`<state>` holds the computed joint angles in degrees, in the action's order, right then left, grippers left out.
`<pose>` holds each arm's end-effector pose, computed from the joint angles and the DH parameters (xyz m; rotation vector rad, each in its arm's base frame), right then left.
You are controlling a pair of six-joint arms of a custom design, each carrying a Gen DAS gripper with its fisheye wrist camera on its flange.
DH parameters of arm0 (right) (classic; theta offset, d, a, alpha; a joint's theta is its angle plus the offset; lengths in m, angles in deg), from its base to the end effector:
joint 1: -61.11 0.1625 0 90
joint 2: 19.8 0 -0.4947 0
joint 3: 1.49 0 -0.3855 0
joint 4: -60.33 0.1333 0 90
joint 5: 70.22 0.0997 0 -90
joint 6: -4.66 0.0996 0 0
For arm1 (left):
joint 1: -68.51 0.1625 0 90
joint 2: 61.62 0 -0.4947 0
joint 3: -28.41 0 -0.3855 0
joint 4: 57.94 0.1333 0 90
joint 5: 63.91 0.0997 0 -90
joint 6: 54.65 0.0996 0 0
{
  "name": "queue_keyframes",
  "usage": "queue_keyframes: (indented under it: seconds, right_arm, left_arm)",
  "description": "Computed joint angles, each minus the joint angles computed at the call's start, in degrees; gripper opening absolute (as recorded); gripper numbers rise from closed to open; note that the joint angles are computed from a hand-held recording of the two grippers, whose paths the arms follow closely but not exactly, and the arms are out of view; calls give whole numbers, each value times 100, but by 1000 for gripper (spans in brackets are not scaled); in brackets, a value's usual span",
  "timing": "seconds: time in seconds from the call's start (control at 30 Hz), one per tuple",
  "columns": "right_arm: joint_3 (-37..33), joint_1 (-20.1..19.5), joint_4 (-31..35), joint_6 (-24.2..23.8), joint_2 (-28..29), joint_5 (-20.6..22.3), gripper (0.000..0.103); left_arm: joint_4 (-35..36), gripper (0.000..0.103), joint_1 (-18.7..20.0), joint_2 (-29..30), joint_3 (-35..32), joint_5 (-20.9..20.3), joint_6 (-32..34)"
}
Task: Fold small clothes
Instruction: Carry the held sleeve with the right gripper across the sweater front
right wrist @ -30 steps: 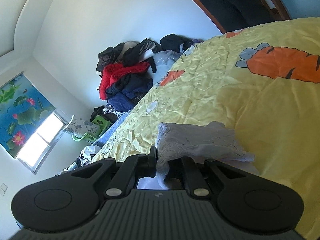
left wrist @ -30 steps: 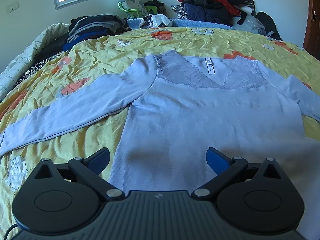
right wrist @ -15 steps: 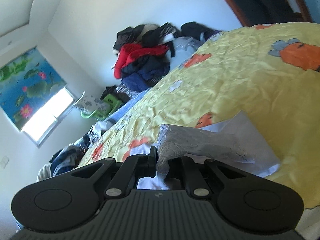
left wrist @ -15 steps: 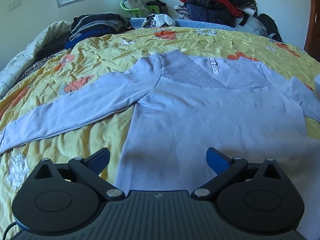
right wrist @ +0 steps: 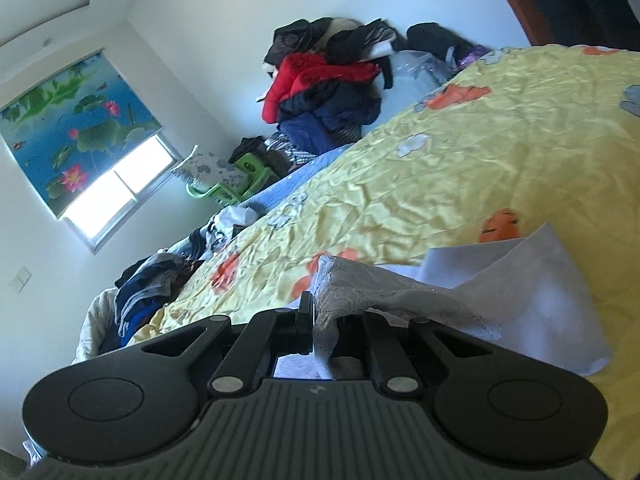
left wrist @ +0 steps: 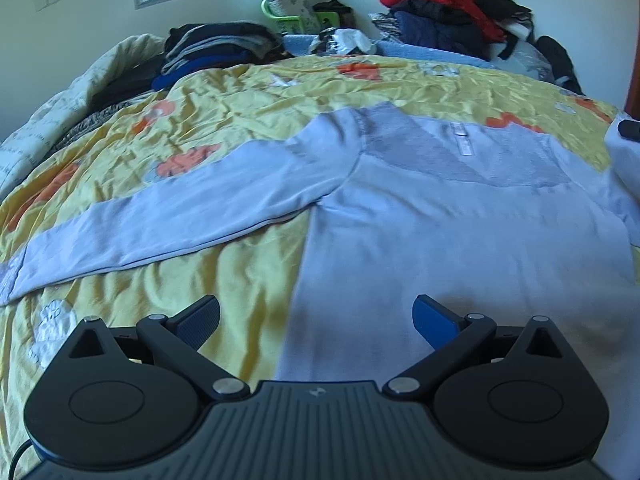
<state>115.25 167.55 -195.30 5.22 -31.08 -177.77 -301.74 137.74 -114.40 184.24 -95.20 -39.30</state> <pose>0.2446 -0.4641 -0.0730 0.1285 -2.5999 1.5447 0.0924 -0.3723 0.2254 0.1111 2.0354 -0.9855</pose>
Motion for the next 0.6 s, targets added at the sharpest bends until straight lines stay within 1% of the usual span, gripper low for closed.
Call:
queue_keyframes:
  seconds: [0.3,0.6]
  right_arm:
    - [-477,256,670,107,186,-25,10]
    - [-894,410,1043,157,370,-307,10]
  left_arm:
    - [164,103,253,-271,-50,-80,-33]
    - [300,103,391,-422,-88,-198,-26]
